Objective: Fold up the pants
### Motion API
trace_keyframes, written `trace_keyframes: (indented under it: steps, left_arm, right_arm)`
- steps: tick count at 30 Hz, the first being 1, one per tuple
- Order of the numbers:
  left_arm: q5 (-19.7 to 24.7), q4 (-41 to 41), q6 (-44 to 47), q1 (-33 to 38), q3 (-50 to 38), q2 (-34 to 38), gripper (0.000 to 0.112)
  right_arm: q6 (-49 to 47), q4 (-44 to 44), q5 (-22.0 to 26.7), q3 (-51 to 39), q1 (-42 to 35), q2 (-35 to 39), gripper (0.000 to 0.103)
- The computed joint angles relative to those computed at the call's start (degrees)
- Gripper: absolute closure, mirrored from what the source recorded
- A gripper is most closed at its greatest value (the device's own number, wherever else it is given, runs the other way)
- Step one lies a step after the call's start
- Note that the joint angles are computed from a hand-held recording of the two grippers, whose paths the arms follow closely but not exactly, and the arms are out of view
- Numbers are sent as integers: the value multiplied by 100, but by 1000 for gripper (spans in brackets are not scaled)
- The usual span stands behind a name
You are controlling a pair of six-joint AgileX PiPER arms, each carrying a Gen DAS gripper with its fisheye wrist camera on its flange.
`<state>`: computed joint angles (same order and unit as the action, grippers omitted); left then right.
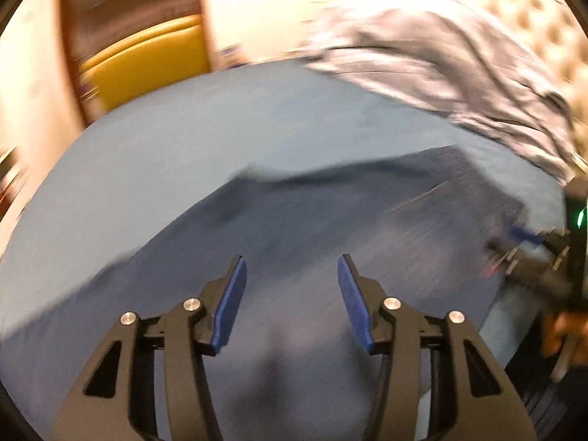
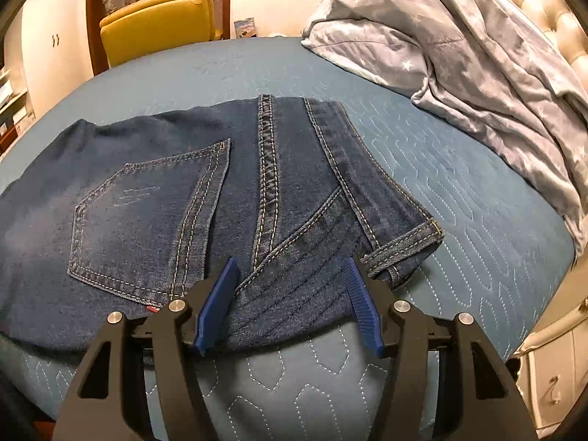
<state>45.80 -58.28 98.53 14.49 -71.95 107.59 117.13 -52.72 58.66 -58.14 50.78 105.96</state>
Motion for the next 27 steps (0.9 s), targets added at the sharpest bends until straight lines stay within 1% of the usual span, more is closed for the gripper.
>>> trace_keyframes:
  steps: [1, 2, 3, 4, 5, 6, 7, 8, 9, 10, 11, 14, 15, 16, 17, 18, 19, 20, 22, 23, 25, 27]
  left_arm:
    - [58, 250, -348, -504, -275, 145, 61]
    - [33, 403, -623, -828, -421, 266, 66]
    - [-68, 648, -1127, -1273, -707, 478, 72]
    - [45, 931, -1590, -1511, -1081, 700, 73]
    - [350, 1234, -2163, -1815, -1652, 1091, 78]
    - [488, 1473, -2707, -2089, -2132, 1436, 83]
    - [522, 1632, -3022, -2262, -2401, 1655, 83]
    - [579, 1931, -3555, -2530, -2899, 2046, 83]
    - [548, 2204, -3869, -2650, -3167, 2272, 84]
    - [409, 2473, -4225, -2799, -3377, 2483, 84]
    - [367, 2512, -4440, -2870, -3586, 2646, 84]
    - [249, 2320, -4629, -2905, -3486, 2473, 84]
    - [205, 2080, -4450, -2869, -3298, 2329, 84]
    - [119, 1867, -4225, -2847, -3079, 2145, 81]
    - [-110, 1882, -4167, -2914, -2888, 1991, 76]
    - [-259, 2126, -4338, -3012, -2920, 2061, 71]
    - [-179, 2552, -4738, -3124, -3181, 2284, 71]
    - [-13, 2749, -4908, -3148, -3442, 2444, 70]
    - [87, 2647, -4776, -3081, -3488, 2420, 70]
    - [148, 2368, -4617, -2953, -3341, 2257, 68]
    - [28, 1874, -4159, -2674, -2748, 1783, 63]
    - [-174, 1038, -3178, -2145, -1629, 988, 54]
  right_arm:
    - [-47, 28, 5, -18, -22, 8, 47]
    - [-140, 117, 84, -96, -2, 1, 47]
    - [-183, 170, 79, -118, -29, -13, 47]
    - [-215, 218, 81, -115, -43, -69, 47]
    - [-209, 230, 33, -89, -73, -103, 47]
    - [-172, 227, -31, -47, -101, -145, 46]
    - [-139, 211, -92, -4, -123, -180, 46]
    - [-146, 196, -133, 27, -141, -204, 46]
    - [-167, 181, -162, 42, -151, -218, 45]
    - [-179, 152, -224, 73, -175, -243, 43]
    - [-183, 130, -290, 101, -195, -269, 42]
    - [-202, 118, -438, 167, -258, -342, 40]
    - [-160, 88, -460, 193, -260, -346, 40]
    - [-157, 77, -449, 192, -254, -335, 40]
    - [-177, 81, -434, 185, -252, -331, 40]
    - [-183, 96, -445, 183, -263, -337, 40]
    - [-208, 122, -466, 181, -287, -349, 40]
    - [-264, 160, -460, 156, -295, -345, 40]
    - [-393, 242, -516, 157, -351, -399, 40]
    - [-374, 245, -559, 192, -365, -436, 39]
    - [-397, 241, -622, 208, -381, -460, 37]
    - [-446, 263, -566, 163, -366, -428, 37]
